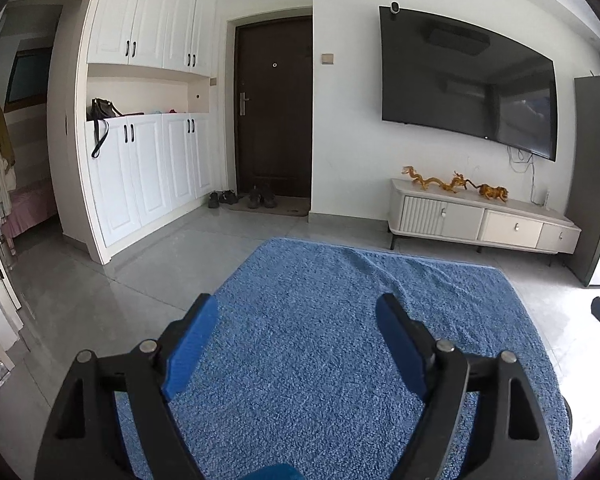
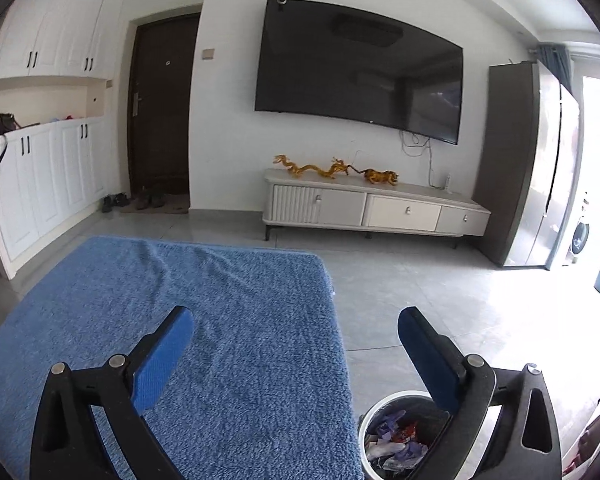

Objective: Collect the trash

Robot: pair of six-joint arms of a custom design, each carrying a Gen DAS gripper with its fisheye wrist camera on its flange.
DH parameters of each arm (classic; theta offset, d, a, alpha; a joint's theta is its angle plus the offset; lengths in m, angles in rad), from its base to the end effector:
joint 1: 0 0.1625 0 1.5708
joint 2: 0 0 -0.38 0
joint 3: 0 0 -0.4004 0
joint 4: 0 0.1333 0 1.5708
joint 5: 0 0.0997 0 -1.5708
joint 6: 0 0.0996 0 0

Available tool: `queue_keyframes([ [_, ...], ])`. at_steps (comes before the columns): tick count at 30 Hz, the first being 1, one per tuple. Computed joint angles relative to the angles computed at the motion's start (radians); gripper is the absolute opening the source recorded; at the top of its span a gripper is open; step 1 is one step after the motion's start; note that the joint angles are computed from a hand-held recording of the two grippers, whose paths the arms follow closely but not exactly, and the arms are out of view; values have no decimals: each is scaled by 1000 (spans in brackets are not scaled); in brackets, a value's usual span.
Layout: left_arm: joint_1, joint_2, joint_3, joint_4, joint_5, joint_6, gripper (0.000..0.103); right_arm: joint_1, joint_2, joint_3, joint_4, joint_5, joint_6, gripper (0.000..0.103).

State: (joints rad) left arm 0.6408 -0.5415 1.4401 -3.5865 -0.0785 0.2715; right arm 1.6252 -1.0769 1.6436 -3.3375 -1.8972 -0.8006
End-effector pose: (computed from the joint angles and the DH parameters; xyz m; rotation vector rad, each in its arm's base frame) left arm -0.3625 -0.5605 0.1313 0.1385 1.7981 -1.3902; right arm 0.1361 -0.6355 0.3409 0.6654 -2.0398 1.2303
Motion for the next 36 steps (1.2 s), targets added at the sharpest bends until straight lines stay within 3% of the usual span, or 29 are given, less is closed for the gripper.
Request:
queue_keyframes([
  [11,19,27,-28,41,-1,-15,81,-23,2,-12,-19,-2,9,103],
  [14,22,57,-75,-40,1,89,81,-30,1,-17,-9,-3,21,103],
  [18,27,75,-106,-79,-2,142,81,-36,0,-29,3,-8,25,103],
  [25,32,60,-88,-13,-8,81,81,-36,-3,-39,3,-5,24,103],
  [36,41,112,-210,-193,-4,314,81,-36,4,-54,24,8,22,103],
])
